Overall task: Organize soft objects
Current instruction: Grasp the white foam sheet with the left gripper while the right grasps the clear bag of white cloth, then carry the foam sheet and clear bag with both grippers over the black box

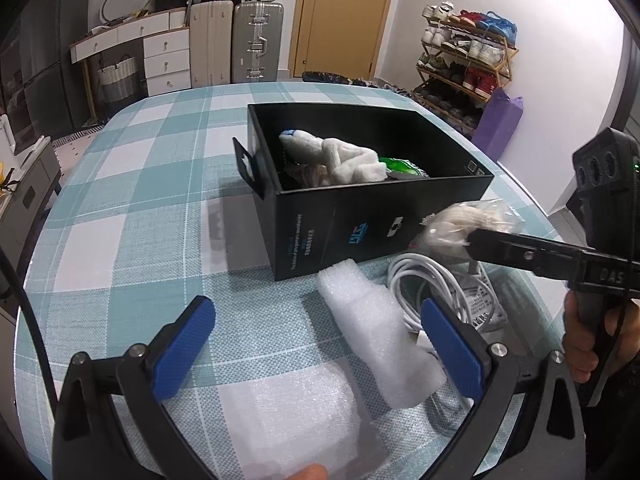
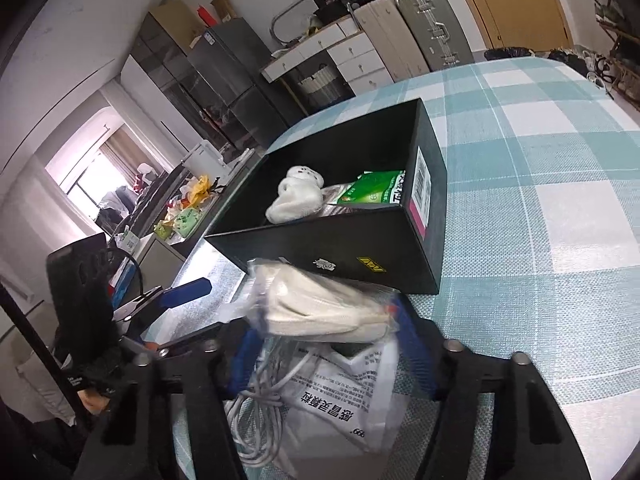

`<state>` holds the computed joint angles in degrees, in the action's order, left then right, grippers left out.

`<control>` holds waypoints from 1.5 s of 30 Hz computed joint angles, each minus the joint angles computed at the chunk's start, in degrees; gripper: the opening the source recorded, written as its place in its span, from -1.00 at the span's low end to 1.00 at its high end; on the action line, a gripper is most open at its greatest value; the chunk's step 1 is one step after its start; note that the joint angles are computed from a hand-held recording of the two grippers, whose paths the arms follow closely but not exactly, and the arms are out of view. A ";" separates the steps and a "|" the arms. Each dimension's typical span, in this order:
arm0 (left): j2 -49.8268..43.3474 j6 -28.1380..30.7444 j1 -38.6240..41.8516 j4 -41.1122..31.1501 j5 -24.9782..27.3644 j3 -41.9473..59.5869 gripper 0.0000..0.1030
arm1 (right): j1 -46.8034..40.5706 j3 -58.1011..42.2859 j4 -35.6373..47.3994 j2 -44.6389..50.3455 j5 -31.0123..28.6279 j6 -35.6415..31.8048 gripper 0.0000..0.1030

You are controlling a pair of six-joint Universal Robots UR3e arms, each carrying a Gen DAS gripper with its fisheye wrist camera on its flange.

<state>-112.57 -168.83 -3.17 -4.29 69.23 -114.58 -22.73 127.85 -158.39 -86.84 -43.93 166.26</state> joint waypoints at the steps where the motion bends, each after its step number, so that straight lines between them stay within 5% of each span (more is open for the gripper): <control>1: -0.18 -0.22 -0.12 -0.03 0.22 0.23 1.00 | -0.11 0.23 -0.23 -0.40 -0.16 -0.28 0.14; 18: -0.99 0.20 0.39 -2.68 0.97 1.62 0.98 | -1.96 2.35 1.43 -5.81 1.89 -2.65 0.06; 33: 1.59 6.16 2.22 -6.96 -8.04 0.11 -0.29 | -1.88 2.16 2.23 -7.62 3.23 -4.05 0.06; 45: 2.10 6.54 2.66 -5.97 -8.82 -0.89 -0.55 | -2.01 2.05 2.71 -8.05 3.62 -4.53 0.06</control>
<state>-110.47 -162.29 -0.52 -10.26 60.41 -115.48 -24.74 129.90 -155.67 -94.89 -40.32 161.72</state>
